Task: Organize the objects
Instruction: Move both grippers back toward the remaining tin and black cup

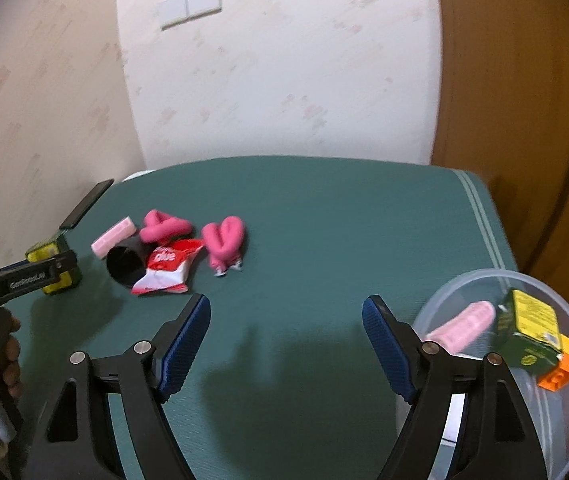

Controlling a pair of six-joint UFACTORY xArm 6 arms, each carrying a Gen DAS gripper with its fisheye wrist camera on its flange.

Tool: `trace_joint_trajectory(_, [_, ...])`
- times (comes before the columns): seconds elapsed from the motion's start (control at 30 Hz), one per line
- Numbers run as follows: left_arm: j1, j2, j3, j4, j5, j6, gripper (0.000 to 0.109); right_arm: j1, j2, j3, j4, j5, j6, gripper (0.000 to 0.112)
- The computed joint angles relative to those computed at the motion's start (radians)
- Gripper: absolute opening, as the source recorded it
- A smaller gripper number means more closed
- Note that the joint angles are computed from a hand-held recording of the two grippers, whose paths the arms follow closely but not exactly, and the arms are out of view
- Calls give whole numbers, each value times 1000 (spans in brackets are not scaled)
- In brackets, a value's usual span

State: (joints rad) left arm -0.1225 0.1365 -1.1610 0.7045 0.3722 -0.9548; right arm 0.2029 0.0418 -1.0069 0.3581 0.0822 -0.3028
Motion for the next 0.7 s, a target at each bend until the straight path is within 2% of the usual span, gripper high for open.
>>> trace_joint_trajectory(0.1, [4,28,-26,-42,17,53,103,18,23,-30,47,29,-45,80])
trace_joint_trajectory(0.23, [11,58,-50,-101,17,118,103,38,56,-65,35,55,-41,80])
trace_joint_trajectory(0.4, [16,71,-60,-138,24,149,103,61,94,-111,44,83,-54,80])
trace_joint_trajectory(0.5, [21,76,-63,-113,19,135,102,74,118,-141,66,102,-75,80])
trace_joint_trajectory(0.6, [22,80,-67,-119,15,149,91,86,143,-168,91,119,-101,80])
trace_joint_trajectory(0.67, [19,80,-64,-154,10,169,76,94,152,-176,119,128,-129,80])
trace_joint_trajectory(0.7, [19,81,-64,-170,12,180,73,98,154,-177,126,130,-139,80])
